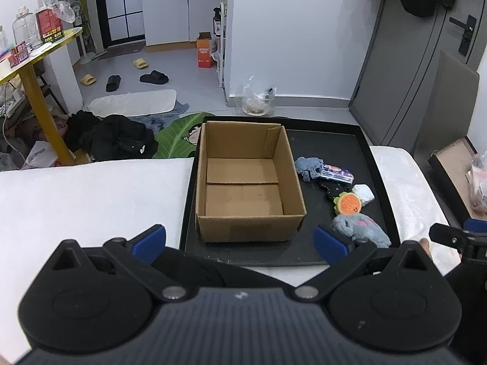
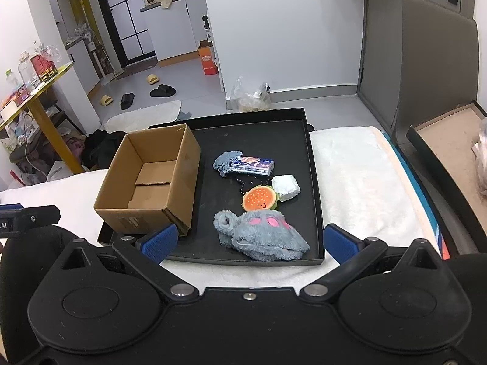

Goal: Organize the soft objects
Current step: 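Reach the right gripper down and grasp the grey fluffy plush slipper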

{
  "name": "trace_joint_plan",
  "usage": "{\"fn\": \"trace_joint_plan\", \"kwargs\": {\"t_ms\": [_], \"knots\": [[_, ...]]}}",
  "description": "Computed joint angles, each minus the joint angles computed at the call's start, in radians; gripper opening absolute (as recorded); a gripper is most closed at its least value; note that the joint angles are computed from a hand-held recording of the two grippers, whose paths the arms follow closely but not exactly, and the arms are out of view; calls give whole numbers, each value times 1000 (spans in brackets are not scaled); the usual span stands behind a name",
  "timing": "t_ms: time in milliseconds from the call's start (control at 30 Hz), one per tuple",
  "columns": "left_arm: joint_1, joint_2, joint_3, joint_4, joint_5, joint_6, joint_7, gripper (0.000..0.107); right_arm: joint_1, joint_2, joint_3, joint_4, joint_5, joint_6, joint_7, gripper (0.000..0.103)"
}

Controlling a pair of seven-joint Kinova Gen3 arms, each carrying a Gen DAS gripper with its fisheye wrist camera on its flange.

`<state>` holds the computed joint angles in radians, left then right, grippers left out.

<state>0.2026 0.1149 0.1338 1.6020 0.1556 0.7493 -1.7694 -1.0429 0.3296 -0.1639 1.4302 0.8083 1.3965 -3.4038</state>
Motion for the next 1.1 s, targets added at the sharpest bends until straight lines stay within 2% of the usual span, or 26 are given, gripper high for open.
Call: {"fn": "trace_joint_plan", "kwargs": {"t_ms": [233, 333, 500, 833, 1100], "knots": [[5, 50, -5, -34, -21, -4, 37, 101, 25, 3, 6, 34, -5, -51, -4, 100], [7, 53, -12, -23, -34, -38, 71, 101, 40, 2, 8, 49, -19, -72, -10, 100], [-12, 87, -8, -54, -17, -24, 58, 101, 75, 5, 12, 75, -54, -128, -12, 99], [-10, 173, -17, -124, -48, -14, 83, 101, 162, 28, 42, 97, -164, -262, 16, 99], [-8, 248, -21, -194, -62, 30, 95, 100, 227, 73, 66, 63, -274, -310, 123, 102]]}}
